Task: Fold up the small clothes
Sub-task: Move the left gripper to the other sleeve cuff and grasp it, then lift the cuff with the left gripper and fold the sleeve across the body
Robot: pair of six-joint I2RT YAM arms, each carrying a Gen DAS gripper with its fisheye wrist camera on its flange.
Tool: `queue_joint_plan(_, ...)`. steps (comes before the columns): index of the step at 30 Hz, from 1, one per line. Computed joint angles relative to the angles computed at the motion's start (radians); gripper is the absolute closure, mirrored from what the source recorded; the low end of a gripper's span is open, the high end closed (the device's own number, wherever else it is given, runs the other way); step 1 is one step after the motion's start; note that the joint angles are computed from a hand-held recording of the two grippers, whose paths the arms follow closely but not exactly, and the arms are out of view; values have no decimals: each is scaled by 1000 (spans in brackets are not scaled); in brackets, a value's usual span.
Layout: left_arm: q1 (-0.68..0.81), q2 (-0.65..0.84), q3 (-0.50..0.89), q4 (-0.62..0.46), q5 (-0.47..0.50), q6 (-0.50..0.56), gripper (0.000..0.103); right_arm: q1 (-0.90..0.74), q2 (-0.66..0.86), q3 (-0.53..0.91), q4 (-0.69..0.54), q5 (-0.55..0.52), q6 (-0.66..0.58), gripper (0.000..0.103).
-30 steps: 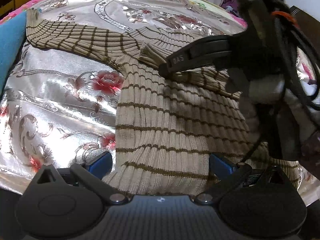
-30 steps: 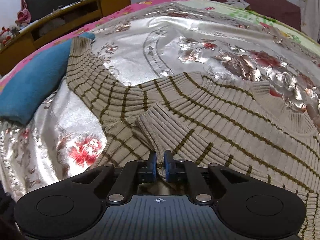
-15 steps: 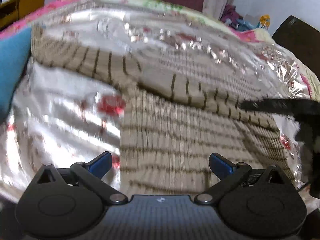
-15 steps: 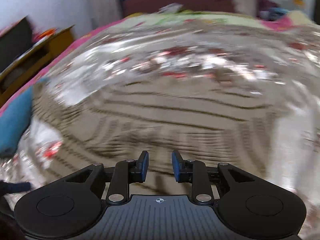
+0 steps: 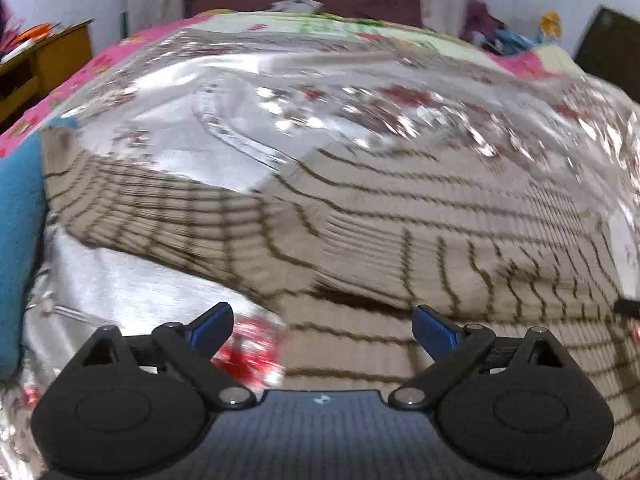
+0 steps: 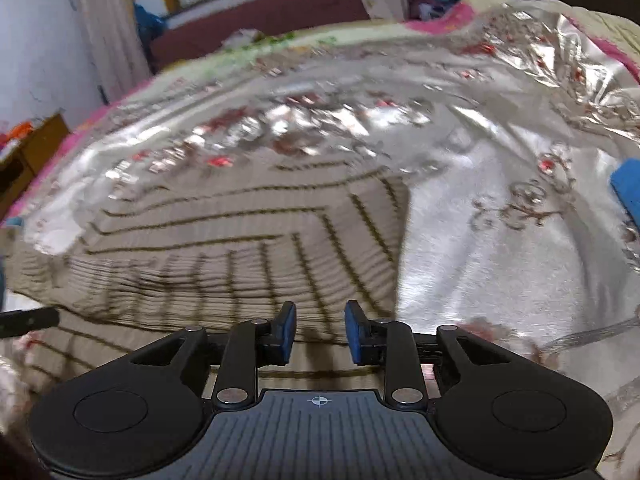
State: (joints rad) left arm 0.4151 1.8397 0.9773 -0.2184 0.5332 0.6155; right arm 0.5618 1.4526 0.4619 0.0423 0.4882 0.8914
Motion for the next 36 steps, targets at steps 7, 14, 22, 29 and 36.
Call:
queue_joint_plan(7, 68, 115, 221, 87, -123, -91, 2, 86, 71, 4, 186, 26, 45, 71)
queue_joint_plan(14, 91, 463, 769, -76, -186, -216, 26, 147, 142, 46, 214, 3, 63, 71)
queue_joint_plan(22, 87, 794, 1348, -325, -166, -337, 42, 130, 243, 113, 212, -58, 92, 71)
queue_joint_plan(29, 63, 916, 1561, -422, -202, -345, 64, 134, 261, 137, 209, -67, 83, 70)
queue_joint_plan(36, 67, 954, 1653, -506, -177, -361, 91, 140, 243, 117, 216, -58, 100, 70)
